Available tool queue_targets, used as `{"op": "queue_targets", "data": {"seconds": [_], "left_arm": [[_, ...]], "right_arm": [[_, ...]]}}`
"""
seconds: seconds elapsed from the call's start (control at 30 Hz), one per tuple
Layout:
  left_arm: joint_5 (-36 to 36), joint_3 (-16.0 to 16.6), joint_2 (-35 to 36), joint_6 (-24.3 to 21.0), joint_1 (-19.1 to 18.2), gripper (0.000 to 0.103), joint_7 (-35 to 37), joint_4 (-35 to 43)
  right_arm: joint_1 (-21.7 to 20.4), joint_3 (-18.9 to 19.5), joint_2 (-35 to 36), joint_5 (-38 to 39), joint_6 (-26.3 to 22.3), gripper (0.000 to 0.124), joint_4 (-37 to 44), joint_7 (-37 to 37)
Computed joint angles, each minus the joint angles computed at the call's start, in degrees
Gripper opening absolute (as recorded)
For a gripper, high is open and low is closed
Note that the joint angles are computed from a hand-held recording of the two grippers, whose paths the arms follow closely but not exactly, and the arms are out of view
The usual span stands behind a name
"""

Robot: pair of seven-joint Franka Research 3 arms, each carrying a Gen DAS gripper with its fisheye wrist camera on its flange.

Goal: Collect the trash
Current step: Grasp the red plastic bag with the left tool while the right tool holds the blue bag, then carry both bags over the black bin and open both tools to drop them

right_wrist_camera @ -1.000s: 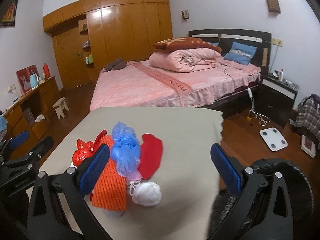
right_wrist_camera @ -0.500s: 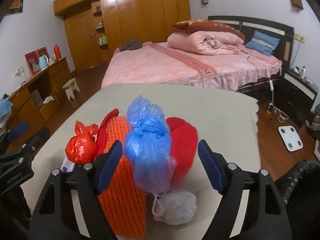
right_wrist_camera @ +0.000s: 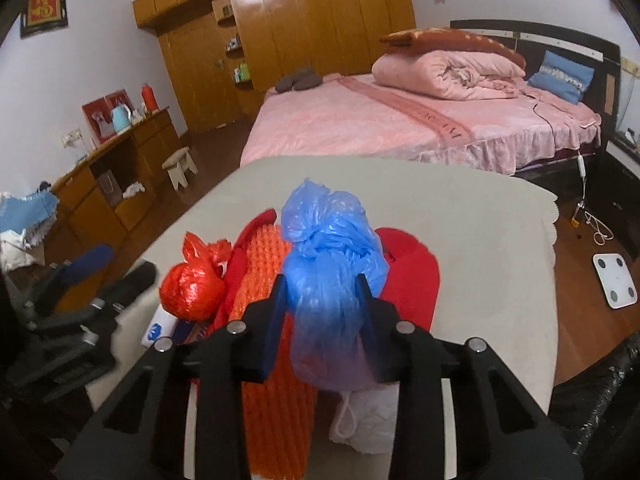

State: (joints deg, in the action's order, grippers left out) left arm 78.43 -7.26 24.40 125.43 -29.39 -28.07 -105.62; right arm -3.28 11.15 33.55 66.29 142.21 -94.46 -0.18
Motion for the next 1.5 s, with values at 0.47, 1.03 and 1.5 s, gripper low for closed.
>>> {"op": "queue_targets", "data": {"seconds": [0.47,1.03,1.5], "left_arm": [[-3.44,3.04,6.71,5.18,-1.15,0.039,6.79,7.09],[2.16,0.19,2.0,-2.05,-4.43,0.036,4.46,7.46],[1.97,2.62,13.42,6.7,-9.69,0.036,11.64,25.77]], "right_arm": [[-1.73,-0.4,-0.24,1.0,-0.99,0.033,0.04,0.41],[-3.86,-3.8,-8.02,9.72,-6.86,0.033,-6.93,-5.11],[-8.48,-9.66,-9.61,11.88,-4.48,0.033,-8.32,-5.16]]}}
